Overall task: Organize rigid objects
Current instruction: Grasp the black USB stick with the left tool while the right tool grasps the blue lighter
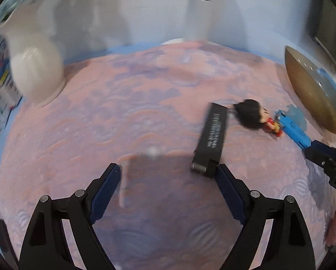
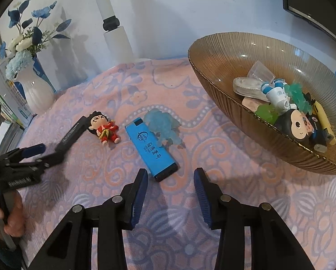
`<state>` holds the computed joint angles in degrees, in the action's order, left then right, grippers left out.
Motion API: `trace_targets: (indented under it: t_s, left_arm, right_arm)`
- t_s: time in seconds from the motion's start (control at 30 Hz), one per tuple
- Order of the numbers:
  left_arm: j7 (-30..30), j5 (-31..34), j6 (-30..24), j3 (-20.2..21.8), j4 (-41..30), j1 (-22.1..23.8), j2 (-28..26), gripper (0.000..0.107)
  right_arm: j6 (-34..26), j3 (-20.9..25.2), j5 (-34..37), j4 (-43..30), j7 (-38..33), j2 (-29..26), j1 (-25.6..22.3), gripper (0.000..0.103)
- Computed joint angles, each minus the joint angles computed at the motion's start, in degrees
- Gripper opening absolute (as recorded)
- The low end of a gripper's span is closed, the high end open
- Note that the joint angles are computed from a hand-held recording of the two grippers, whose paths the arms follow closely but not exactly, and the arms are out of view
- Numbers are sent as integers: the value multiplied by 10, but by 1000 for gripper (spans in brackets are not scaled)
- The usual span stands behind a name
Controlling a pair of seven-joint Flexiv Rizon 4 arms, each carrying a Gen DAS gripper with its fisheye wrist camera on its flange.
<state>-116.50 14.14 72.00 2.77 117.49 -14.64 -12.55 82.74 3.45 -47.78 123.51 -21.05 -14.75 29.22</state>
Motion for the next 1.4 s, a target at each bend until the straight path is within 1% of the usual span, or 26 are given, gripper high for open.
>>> trace_targets:
  t_s: [0.13,0.27,0.3,0.33,0.37,0.43,0.47,0.5,0.53,0.57,0.6,0.83,0.87,0.93,0.97,1.0,1.03,1.07,1.1,1.13,1.17,1.2,1.23,1.27,1.33,1.4]
  left_arm:
    - [88,-96,56,-46,27,30,-1,84]
    - [101,-41,21,-20,-46,-13,-44,81]
    - [123,-51,9,-28,-58,-9,-57,73]
    - [147,-68,1,-38,-64,-2,-66,73]
    - [150,-60,25,-31,-67,-8,-72,72]
    - [169,-76,34,-34,-66,-7,-77,63]
    - [171,-75,40,-29,-63,-12,-75,52]
    - [175,-72,48,-26,-58,-18,-72,37]
    - [168,-62,48,-14,-61,-30,-73,30]
    - [164,-59,49,-9,-58,-35,-70,23]
    - [162,-59,52,-8,-52,-38,-66,21]
    - [116,-34,71,1,32,-63,1,21]
    - [109,-28,73,-1,43,-63,10,21]
    - [116,-39,86,-17,76,-52,30,21]
    - [123,-48,93,-25,93,-48,40,21]
    - [118,-39,96,-26,100,-49,46,21]
    - [113,-28,95,-25,103,-51,51,21]
    - [93,-3,90,-19,100,-56,54,22]
    - [77,14,83,-18,95,-59,55,22]
    - [70,19,79,-20,93,-57,56,22]
    - [69,18,78,-24,93,-52,55,22]
    - [67,14,77,-28,94,-49,56,25]
    - [59,17,75,-28,93,-48,57,28]
    - [37,34,66,-23,86,-51,57,37]
    - [-2,63,47,-18,74,-53,56,47]
    - [-50,103,17,-13,56,-57,56,67]
  right_arm:
    - [2,17,26,-6,-29,-6,-7,58]
    - [-35,27,55,-24,-61,-11,-1,58]
    - [-46,28,59,-33,-68,-15,2,58]
    - [-61,28,61,-43,-76,-19,4,58]
    - [-74,30,67,-53,-88,-25,5,58]
    - [-92,20,51,-66,-90,-34,16,57]
    - [-100,15,38,-69,-86,-35,23,53]
    - [-102,14,28,-70,-85,-35,26,44]
    - [-101,15,22,-69,-86,-34,26,34]
    - [-99,18,19,-66,-88,-32,26,31]
    - [-94,20,20,-62,-89,-30,24,27]
    - [-42,56,48,37,-102,41,5,24]
    - [-34,71,72,52,-124,53,-3,24]
    - [-8,125,183,83,-214,79,-29,24]
    - [-5,132,208,91,-231,86,-30,24]
    - [-4,130,207,105,-230,99,-25,24]
    - [-4,120,176,120,-208,112,-17,25]
    - [-8,109,130,131,-178,120,-12,27]
    - [-13,105,97,134,-157,123,-11,35]
    - [-20,111,102,131,-161,122,-10,46]
    - [-31,120,126,121,-181,118,-8,51]
    - [-43,120,116,115,-175,116,-3,53]
    - [-60,112,73,110,-145,113,2,53]
    - [-79,106,37,103,-118,107,6,53]
    - [-73,98,10,94,-90,96,4,53]
    - [-58,88,-6,86,-66,83,1,53]
